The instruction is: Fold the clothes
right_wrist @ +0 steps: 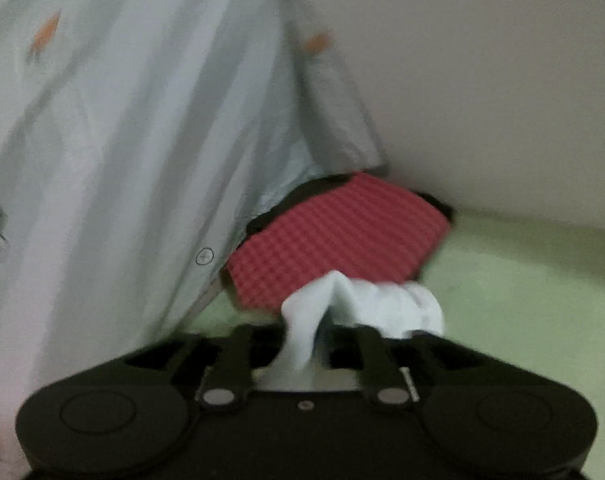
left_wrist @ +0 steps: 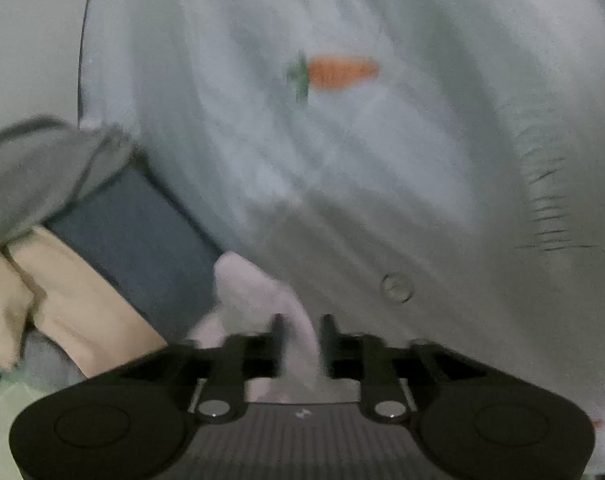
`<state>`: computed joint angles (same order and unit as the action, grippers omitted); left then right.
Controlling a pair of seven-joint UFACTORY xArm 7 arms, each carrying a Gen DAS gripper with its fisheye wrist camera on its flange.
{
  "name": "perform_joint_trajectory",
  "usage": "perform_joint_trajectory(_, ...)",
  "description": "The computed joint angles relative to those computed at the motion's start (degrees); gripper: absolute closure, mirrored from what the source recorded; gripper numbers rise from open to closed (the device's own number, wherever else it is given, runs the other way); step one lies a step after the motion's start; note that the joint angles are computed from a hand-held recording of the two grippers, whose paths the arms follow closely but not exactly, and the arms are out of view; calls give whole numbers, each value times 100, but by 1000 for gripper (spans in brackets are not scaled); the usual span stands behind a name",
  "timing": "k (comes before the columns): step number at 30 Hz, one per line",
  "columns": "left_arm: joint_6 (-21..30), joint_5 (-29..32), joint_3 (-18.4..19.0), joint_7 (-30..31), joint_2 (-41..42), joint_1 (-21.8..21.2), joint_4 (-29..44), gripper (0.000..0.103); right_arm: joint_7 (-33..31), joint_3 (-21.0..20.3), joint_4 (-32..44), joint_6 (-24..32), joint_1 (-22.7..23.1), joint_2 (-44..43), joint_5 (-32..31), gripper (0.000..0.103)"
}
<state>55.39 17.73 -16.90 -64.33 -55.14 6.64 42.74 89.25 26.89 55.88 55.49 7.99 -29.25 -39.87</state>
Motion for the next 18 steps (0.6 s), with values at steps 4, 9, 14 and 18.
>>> perform_joint_trajectory(4,774,85,-238,166,-585,-188,-353,21,-165,283,-37,511,215,-97,-199,13)
perform_joint_trajectory(9,2401,-449,-262,442,-1617,-857,-961,21,-145,312,-856,1132,1024,-744,1284,10)
perform_joint_trajectory(14,3217,-893,-211,435,-2193,-1170,-1269,21,486,349,-1505,740,1482,-1185,2366,10)
perform_joint_trajectory(18,3174,-944,-135,497,-2202,-1195,-1423,21,757,300,-1591,172,1475,-1068,2642,8)
